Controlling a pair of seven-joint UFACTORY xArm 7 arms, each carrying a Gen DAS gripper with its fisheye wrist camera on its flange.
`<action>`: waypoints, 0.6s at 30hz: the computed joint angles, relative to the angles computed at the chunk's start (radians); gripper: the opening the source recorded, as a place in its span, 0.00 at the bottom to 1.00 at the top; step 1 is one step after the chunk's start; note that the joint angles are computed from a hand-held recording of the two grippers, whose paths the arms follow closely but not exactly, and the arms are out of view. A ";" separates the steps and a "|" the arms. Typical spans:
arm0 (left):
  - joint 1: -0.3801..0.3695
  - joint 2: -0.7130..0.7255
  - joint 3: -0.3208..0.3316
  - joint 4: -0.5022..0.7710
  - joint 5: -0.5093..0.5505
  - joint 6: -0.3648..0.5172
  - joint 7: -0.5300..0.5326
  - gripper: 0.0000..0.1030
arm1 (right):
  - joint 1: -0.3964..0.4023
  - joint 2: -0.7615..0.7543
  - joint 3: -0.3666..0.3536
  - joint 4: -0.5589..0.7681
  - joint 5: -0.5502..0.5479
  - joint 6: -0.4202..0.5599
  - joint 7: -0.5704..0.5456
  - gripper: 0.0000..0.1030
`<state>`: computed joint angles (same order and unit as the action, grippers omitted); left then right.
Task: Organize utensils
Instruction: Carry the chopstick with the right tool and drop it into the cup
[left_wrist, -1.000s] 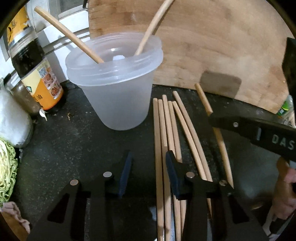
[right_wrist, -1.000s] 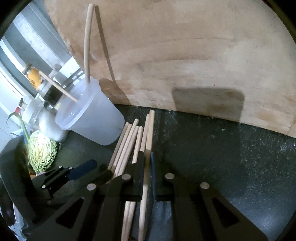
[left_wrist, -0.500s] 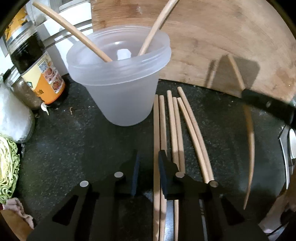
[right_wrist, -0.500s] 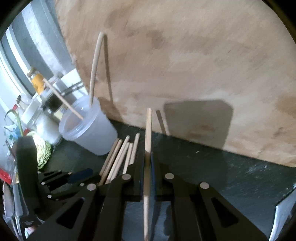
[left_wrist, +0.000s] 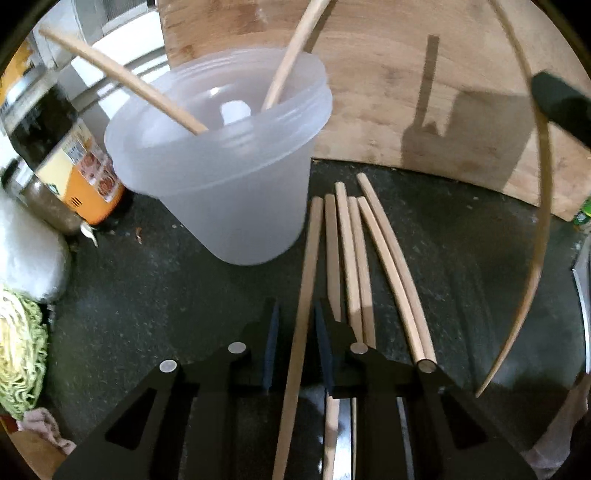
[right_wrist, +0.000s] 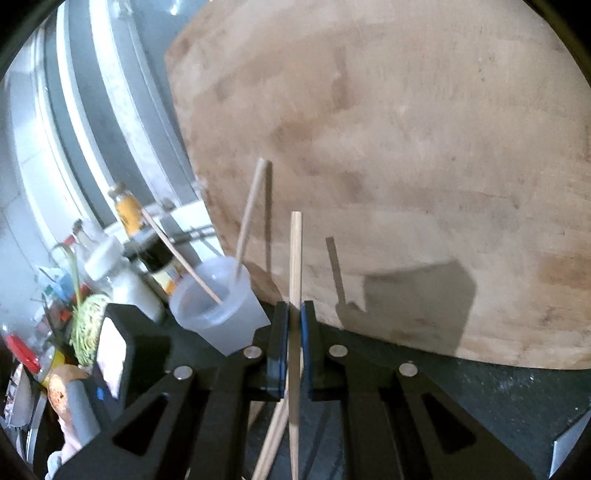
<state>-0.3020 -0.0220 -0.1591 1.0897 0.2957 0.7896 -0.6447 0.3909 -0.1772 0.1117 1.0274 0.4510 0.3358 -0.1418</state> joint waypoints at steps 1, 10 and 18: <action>-0.002 0.007 -0.003 0.010 0.018 0.010 -0.010 0.11 | 0.019 -0.008 -0.013 -0.009 0.052 -0.024 -0.042 0.06; -0.046 -0.085 -0.050 -0.039 0.118 -0.004 -0.148 0.06 | 0.139 -0.087 -0.056 -0.100 0.150 -0.251 -0.191 0.06; -0.016 -0.282 -0.108 -0.116 0.129 -0.023 -0.194 0.06 | 0.260 -0.110 -0.121 -0.112 0.112 -0.339 -0.168 0.06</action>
<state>-0.3180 -0.3040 -0.2675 0.9735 0.4247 0.7668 -0.8389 0.6507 -0.2873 -0.0098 0.9152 0.5627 -0.0031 -0.3097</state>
